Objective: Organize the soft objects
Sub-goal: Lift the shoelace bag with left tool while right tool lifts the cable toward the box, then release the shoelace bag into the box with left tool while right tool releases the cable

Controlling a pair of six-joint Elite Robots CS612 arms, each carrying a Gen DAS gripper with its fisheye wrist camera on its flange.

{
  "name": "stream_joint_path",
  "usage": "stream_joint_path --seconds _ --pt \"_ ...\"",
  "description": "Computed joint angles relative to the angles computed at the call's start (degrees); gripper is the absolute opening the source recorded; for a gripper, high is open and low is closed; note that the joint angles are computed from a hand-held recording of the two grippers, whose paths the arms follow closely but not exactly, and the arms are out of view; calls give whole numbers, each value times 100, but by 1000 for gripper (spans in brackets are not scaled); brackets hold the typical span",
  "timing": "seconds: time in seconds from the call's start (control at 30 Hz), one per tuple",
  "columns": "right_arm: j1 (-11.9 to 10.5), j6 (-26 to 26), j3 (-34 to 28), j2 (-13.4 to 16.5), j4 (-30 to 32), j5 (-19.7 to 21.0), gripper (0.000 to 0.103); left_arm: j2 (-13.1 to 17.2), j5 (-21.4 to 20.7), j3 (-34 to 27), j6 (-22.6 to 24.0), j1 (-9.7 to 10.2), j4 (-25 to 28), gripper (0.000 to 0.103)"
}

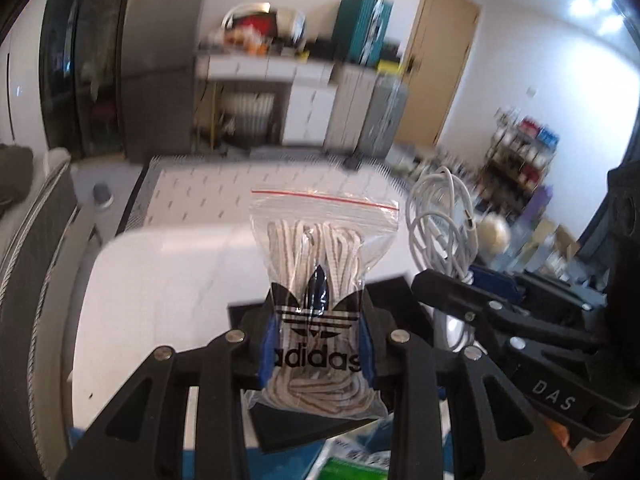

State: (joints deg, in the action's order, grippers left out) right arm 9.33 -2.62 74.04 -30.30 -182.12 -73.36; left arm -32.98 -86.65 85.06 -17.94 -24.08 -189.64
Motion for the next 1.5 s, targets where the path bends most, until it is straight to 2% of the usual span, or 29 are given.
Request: stream_joint_path --seconds 0.13,0.3,0.4,0.53,0.63,0.8,0.87,1.03,1.13,1.17,1.2,1.23,1.33,1.4,1.5 --pt "17 2 -357 235 836 -30 28 77 -13 -161 19 -63 649 31" --pt "1 -62 -598 358 1652 24 28 143 -98 -310 -7 -129 1155 31" --pt "-27 -65 -681 423 2030 105 28 132 -219 -297 -76 -139 1251 32" --pt "-30 -100 -746 500 2332 -5 29 111 -244 -301 -21 -146 1444 34" --pt "-67 0 -708 525 2310 105 29 104 -309 -295 -151 -129 1518 38" --pt "-125 30 -552 415 2136 229 32 39 -231 -196 -151 -121 1377 54" --pt "-145 42 -504 363 2073 256 36 16 -309 -147 -238 -101 1255 55" --pt "-230 136 -256 167 1946 439 39 -67 -426 -66 -295 -41 1167 55" --pt "-223 -43 -143 76 1943 489 39 -125 -594 -13 -255 -8 1256 54" --pt "-207 -99 -108 46 1967 446 39 -132 -661 -14 -231 1 1311 52" --pt "-206 -138 -85 28 1995 459 39 -134 -741 -19 -208 4 1388 43" --pt "-205 -173 -59 10 2037 482 37 -132 -753 -9 -200 -2 1412 39" --pt "-184 -309 -47 -13 2228 419 33 -72 -869 -97 -197 16 1589 38" --pt "-156 -376 -77 6 2361 356 33 45 -1040 -256 -205 36 1944 36" --pt "-120 -396 -175 76 2426 302 33 70 -821 -277 -47 -25 1994 35"
